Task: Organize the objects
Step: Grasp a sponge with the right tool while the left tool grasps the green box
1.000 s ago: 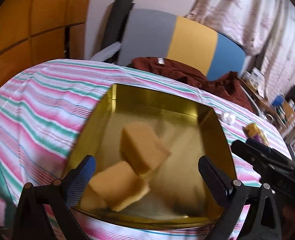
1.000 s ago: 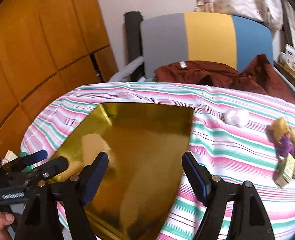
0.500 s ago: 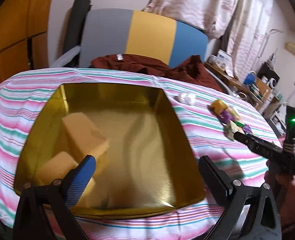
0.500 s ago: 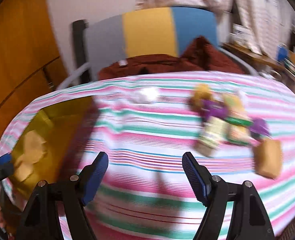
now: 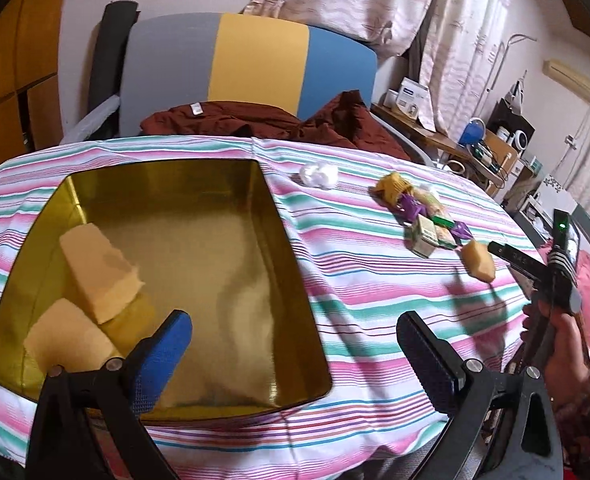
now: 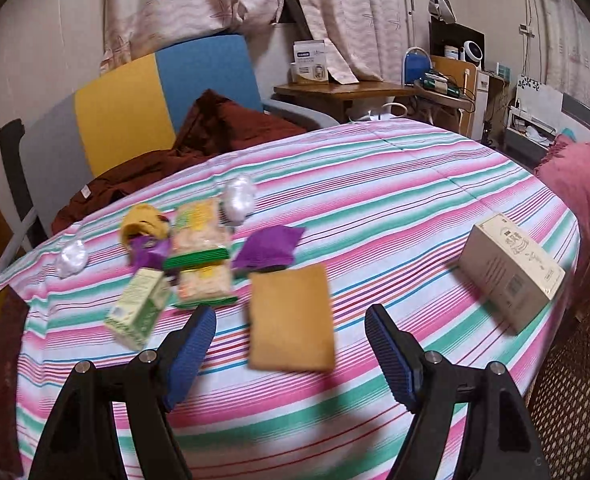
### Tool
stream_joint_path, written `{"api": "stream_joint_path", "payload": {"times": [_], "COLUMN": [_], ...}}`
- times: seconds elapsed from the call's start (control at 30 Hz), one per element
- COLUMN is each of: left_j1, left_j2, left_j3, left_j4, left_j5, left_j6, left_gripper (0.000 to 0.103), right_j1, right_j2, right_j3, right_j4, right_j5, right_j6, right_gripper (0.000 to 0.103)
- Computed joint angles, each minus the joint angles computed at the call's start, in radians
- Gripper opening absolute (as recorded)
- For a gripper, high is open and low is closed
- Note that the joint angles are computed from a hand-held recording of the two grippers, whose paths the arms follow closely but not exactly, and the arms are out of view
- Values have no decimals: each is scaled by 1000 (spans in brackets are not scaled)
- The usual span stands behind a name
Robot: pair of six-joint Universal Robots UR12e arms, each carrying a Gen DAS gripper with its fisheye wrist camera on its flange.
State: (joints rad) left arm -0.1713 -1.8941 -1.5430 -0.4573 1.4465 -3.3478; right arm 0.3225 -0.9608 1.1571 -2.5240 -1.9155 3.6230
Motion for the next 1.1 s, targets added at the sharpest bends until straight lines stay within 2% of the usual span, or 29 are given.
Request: {"api": "stream_joint_path", "payload": {"times": [0.1, 0.23, 0.3, 0.37, 0.5, 0.53, 0.73, 0.9, 1.1], "left_j1": [-11, -24, -30, -35, -48, -50, -67, -84, -113], "left_j2": [-10, -22, -28, -33, -51, -55, -90, -133, -227], "left_j3": [17, 40, 53, 62, 92, 99, 157, 225, 358], "left_j4": [-19, -37, -46, -53, -76, -83, -133, -177, -249], "left_j5": [-2, -2, -3, -5, -6, -11, -16, -19, -24], "left_j6": [22, 43, 53, 61, 85, 88, 104, 134, 189], "left_gripper": [103, 103, 103, 103, 103, 103, 103, 103, 103], "right_j1": [-8, -21, -19, -22, -32, -33, -26, -32, -34], "right_j2": [15, 34, 42, 44, 42, 42, 50, 44, 38], "right_j3": [-15, -33, -41, -34, -14, -12, 0, 24, 45], "right_j4": [16, 34, 49, 29, -10, -19, -95, -141, -182], "right_j5": [9, 61, 53, 60, 106, 113, 128, 154, 166], "right_j6": [-25, -49, -58, -61, -49, -52, -120, -87, -70], "right_gripper": [79, 79, 79, 78, 59, 57, 56, 56, 56]}}
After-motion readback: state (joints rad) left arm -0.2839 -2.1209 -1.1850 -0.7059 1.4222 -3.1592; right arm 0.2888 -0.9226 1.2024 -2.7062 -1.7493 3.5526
